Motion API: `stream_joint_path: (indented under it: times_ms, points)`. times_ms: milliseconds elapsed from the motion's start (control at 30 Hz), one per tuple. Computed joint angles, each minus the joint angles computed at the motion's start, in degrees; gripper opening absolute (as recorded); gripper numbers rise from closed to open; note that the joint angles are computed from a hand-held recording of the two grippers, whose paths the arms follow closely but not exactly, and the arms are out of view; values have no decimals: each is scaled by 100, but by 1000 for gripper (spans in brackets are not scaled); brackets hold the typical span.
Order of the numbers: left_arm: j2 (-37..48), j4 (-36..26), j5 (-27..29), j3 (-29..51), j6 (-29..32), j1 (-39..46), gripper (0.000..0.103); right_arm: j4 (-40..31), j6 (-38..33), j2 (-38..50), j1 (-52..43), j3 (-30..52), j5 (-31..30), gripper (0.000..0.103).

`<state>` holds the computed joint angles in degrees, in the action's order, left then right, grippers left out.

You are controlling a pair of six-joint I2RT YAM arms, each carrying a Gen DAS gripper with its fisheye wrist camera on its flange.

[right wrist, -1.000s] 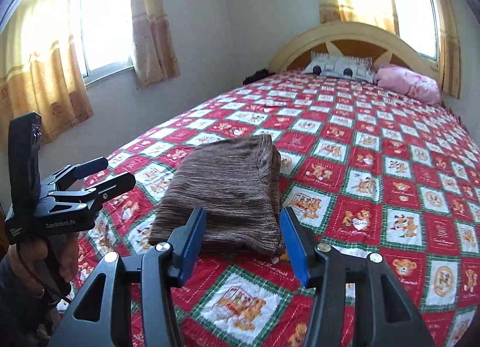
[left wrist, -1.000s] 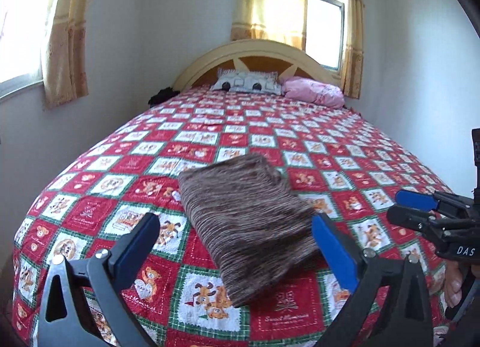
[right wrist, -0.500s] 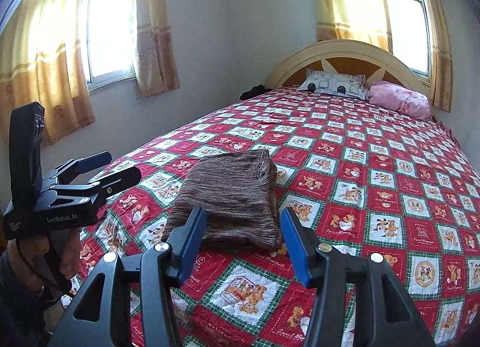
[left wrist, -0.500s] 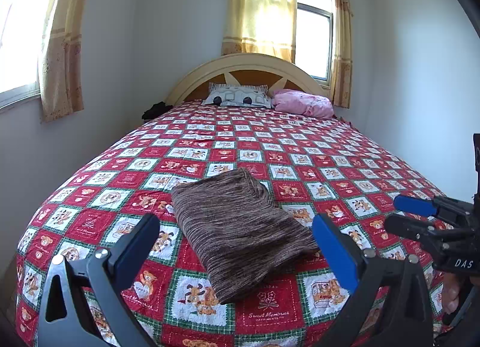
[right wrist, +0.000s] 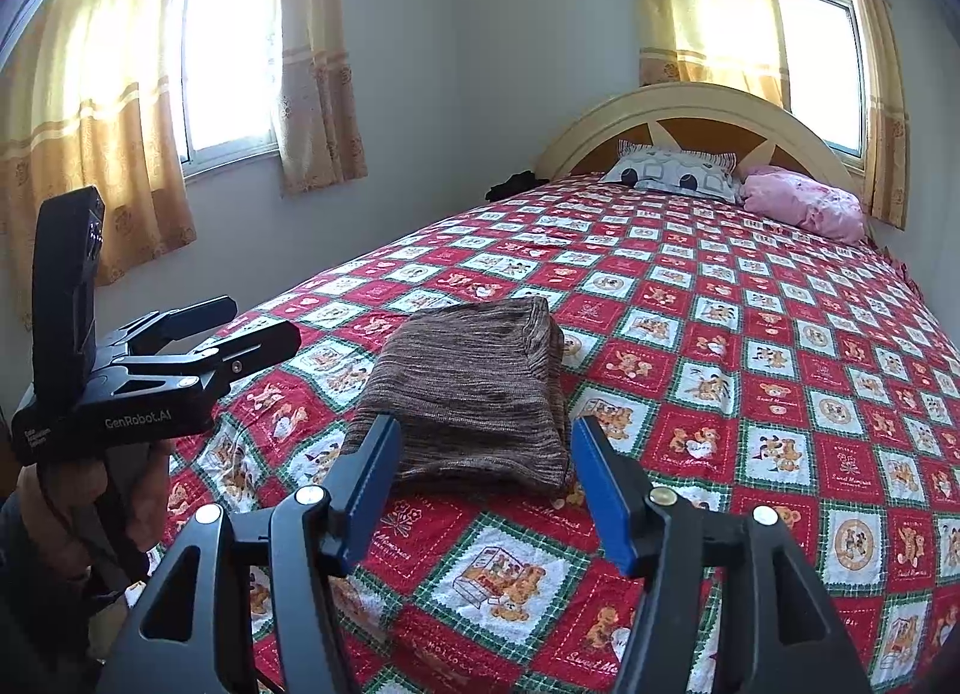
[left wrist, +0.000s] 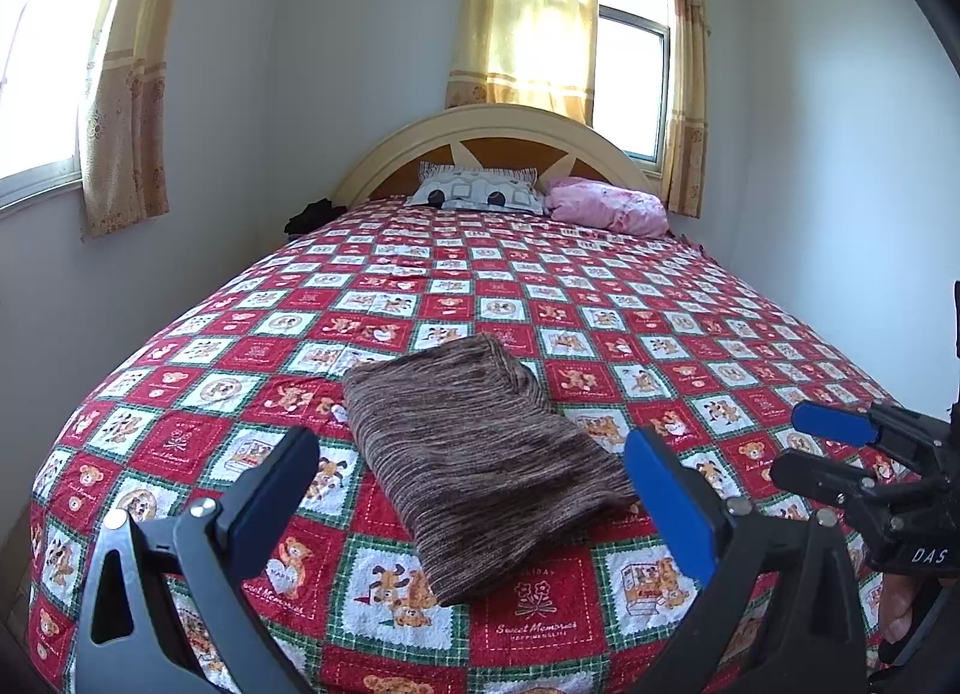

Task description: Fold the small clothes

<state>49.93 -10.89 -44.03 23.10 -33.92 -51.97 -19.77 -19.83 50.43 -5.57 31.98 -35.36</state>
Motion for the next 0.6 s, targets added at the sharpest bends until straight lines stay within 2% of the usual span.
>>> stream_joint_path:
  times_ms: [600]
  points:
    - [7,-29,-22,16,-34,-28,103,-98,-150,-162,-189,-64,-175,60]
